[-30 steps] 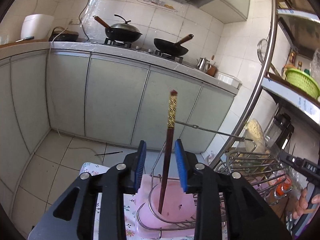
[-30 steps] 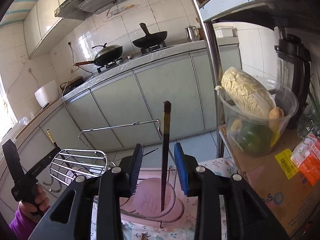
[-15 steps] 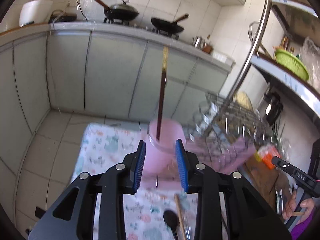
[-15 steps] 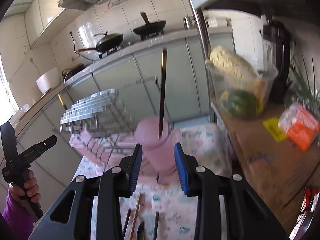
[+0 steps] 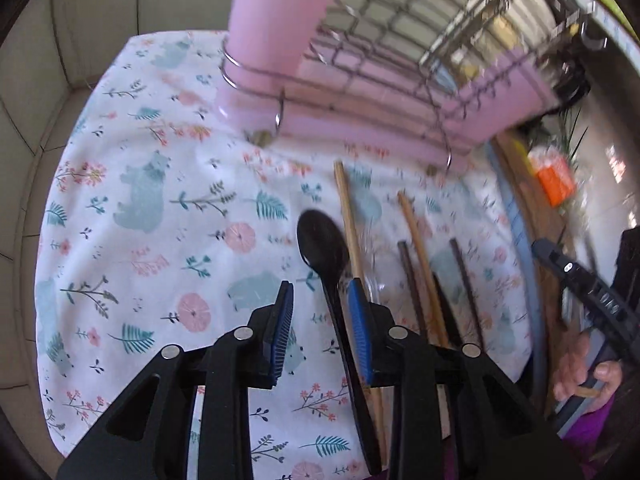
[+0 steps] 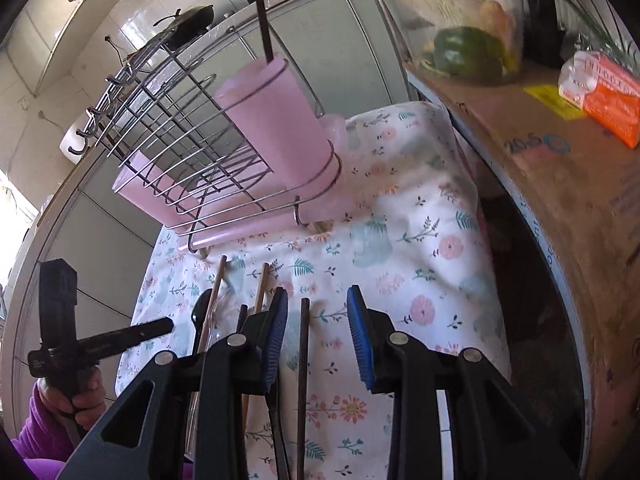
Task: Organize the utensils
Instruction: 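Grasp the black spoon with the left tool while the right tool grasps a dark chopstick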
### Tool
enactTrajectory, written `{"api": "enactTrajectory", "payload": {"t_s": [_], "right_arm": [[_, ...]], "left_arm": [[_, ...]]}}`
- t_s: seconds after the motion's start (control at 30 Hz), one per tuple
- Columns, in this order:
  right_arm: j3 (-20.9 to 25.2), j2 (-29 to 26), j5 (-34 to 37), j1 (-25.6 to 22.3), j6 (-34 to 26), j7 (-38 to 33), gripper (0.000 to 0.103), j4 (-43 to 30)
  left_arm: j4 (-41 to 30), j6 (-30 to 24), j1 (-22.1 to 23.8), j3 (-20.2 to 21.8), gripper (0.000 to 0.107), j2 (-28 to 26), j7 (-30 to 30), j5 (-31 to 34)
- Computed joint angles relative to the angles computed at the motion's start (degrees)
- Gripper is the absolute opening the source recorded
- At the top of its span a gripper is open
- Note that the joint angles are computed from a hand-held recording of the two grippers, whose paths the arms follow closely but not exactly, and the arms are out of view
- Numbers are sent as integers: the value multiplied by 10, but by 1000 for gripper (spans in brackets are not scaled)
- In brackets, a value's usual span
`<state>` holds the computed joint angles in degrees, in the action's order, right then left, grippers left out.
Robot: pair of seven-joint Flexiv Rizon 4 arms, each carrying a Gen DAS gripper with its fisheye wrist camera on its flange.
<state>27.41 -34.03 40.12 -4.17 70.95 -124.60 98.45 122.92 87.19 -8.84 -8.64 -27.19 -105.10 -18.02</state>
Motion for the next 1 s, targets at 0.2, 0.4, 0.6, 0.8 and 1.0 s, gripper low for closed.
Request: {"api": "enactTrajectory", "payload": {"t_s": [0.2, 0.4, 0.6, 0.8, 1.0], "right_arm": [[1, -8, 9, -9, -27, -7, 27, -12], [-11, -12, 4, 1, -58, -8, 24, -18], [-25, -19, -2, 15, -104, 10, 24, -32], [-48, -29, -25, 41, -146, 56, 16, -43], [-68, -34, -71, 78, -136, 99, 16, -31]], "left_arm": [[-72, -96, -61, 70, 18, -32, -33, 46], [-118, -147, -96, 116, 11, -47, -84, 111], [-73, -109, -73, 105, 8, -19, -112, 109], [-34, -94, -56, 106, 8, 8, -121, 115], [-19, -87, -24, 70, 8, 4, -85, 85]]}}
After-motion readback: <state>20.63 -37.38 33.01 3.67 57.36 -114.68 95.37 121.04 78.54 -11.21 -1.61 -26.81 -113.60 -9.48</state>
